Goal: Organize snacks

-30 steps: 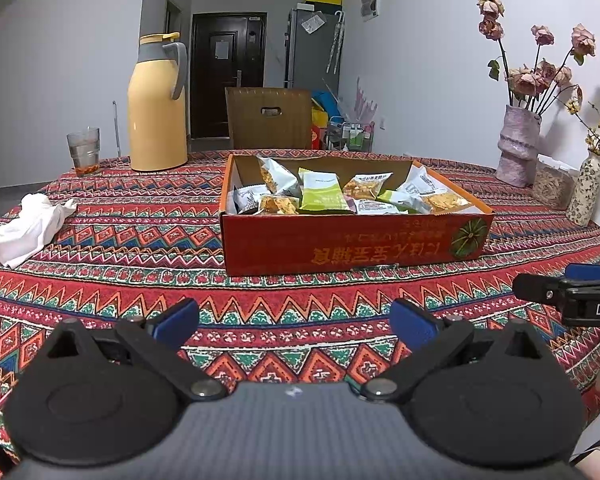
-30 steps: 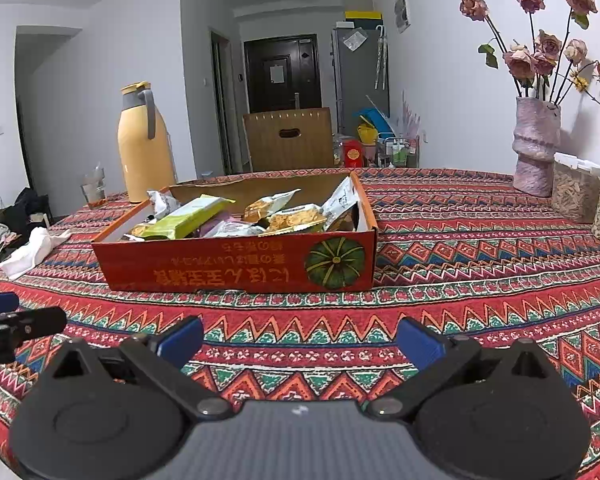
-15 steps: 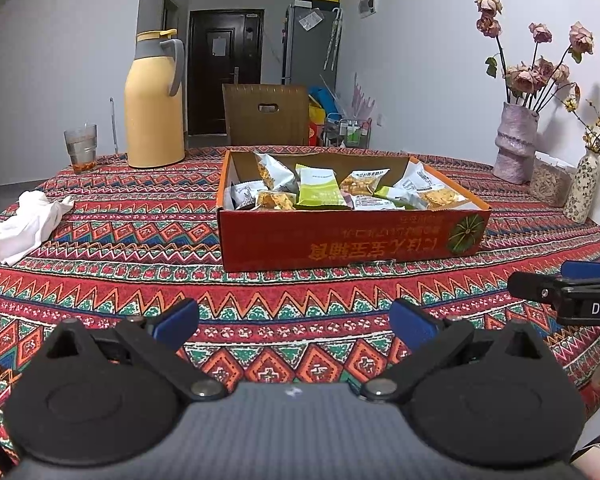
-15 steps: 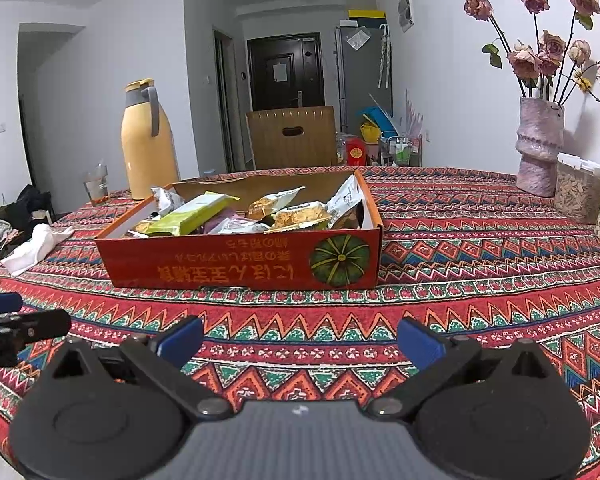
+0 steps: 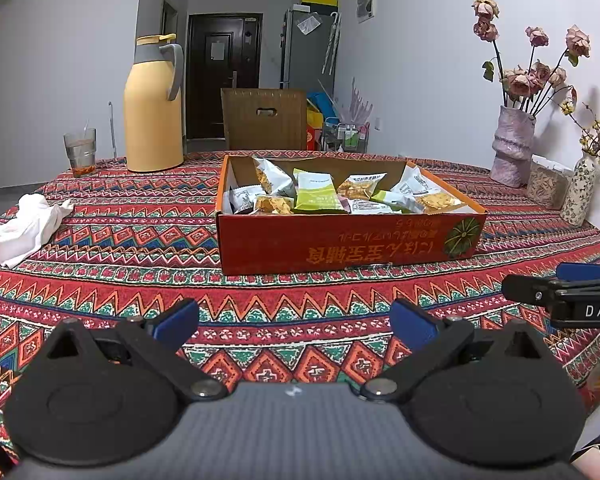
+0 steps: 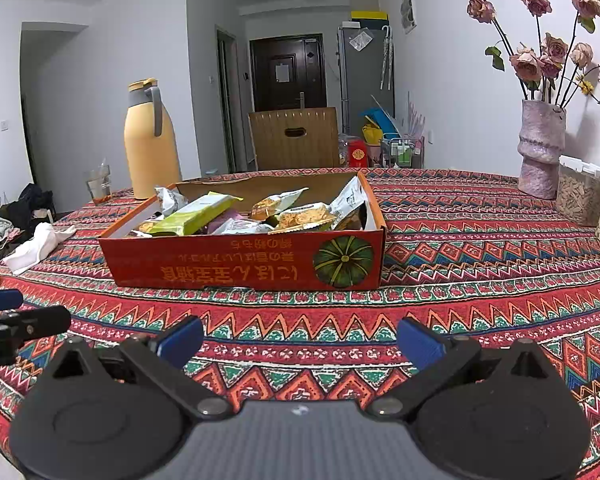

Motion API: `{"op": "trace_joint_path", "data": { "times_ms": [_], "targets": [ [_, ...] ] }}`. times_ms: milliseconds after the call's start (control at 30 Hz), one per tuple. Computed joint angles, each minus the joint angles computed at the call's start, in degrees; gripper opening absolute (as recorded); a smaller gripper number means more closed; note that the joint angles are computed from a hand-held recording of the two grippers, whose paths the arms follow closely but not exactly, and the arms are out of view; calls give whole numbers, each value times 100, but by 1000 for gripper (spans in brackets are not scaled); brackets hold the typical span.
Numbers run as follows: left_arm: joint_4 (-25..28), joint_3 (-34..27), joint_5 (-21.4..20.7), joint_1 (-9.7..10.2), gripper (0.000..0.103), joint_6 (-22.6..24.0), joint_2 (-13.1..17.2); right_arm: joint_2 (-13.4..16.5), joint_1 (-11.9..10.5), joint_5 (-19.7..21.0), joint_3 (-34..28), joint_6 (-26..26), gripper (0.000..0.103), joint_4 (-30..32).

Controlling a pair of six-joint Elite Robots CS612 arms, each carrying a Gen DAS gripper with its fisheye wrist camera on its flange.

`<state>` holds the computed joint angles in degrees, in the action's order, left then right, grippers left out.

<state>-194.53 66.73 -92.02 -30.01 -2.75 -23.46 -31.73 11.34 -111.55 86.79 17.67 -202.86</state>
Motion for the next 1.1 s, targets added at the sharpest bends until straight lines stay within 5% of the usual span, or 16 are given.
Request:
{"op": "trace_joint_path", "data": {
  "times_ms": [1100],
  "targets": [
    [-109,63,-58,-1,103,-2,-23,3,8,-7,-5,-13,103,-2]
  ]
}}
